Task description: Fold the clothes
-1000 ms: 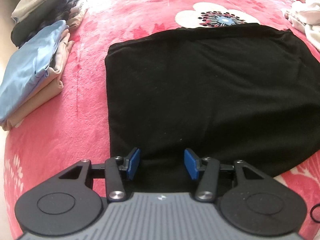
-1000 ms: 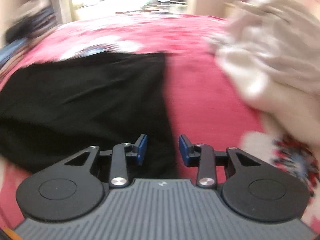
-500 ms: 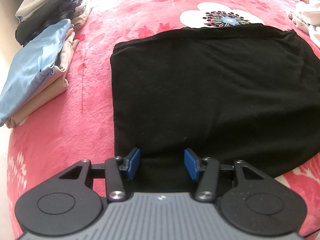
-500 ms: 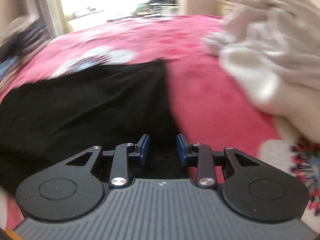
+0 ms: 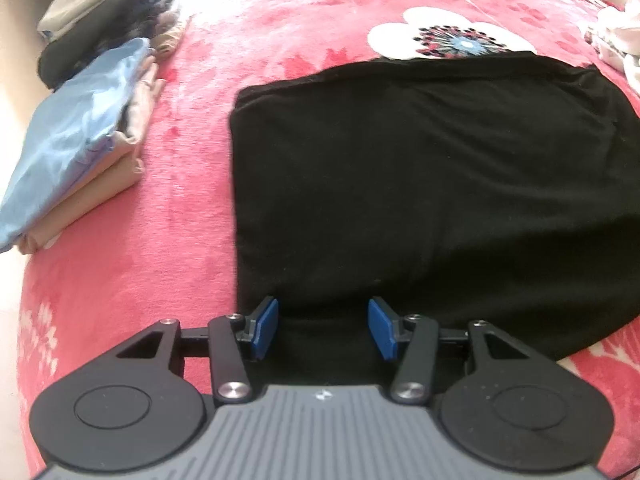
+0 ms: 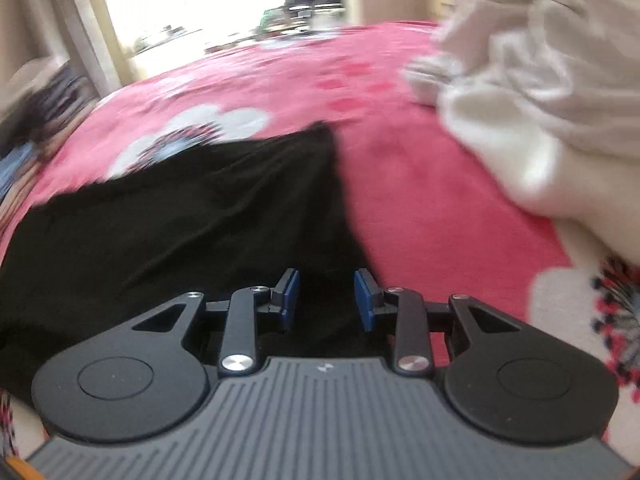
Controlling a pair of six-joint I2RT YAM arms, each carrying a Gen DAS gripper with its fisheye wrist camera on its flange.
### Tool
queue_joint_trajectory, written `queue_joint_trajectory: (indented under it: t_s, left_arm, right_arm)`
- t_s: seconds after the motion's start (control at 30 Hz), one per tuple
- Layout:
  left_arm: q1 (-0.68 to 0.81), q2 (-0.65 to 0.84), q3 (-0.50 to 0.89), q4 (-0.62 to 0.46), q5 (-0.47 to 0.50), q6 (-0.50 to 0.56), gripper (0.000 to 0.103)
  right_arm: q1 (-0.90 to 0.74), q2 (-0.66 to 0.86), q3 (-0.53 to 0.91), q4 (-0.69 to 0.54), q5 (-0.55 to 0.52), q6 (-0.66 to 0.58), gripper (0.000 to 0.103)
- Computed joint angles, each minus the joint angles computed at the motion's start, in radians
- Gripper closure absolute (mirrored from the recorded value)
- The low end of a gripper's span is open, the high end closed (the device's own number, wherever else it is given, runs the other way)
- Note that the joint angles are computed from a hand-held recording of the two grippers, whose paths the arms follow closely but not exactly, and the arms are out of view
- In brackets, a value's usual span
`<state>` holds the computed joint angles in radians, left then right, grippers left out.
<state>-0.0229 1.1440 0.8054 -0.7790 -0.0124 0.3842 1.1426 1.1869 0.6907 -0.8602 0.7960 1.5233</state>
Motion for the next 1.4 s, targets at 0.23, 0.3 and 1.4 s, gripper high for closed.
queue_joint_trajectory:
  t_s: [0.23,0.3,1.4]
  left_arm:
    - [0.039,0.022,0.020,0.028,-0.024,-0.043,0.051]
    - [0.042,0.005,0.013,0.043,-0.031,-0.040,0.051]
    - [0.071,0.012,0.051,0.050,-0.007,-0.082,0.051]
  right_arm:
    - [0.084,0.049,0.083,-0.152,0.074,0.136,0.073]
    - [0.084,0.058,0.092,-0.146,0.083,0.124,0.073]
    - [0.110,0.124,0.132,-0.089,0.031,0.106,0.072]
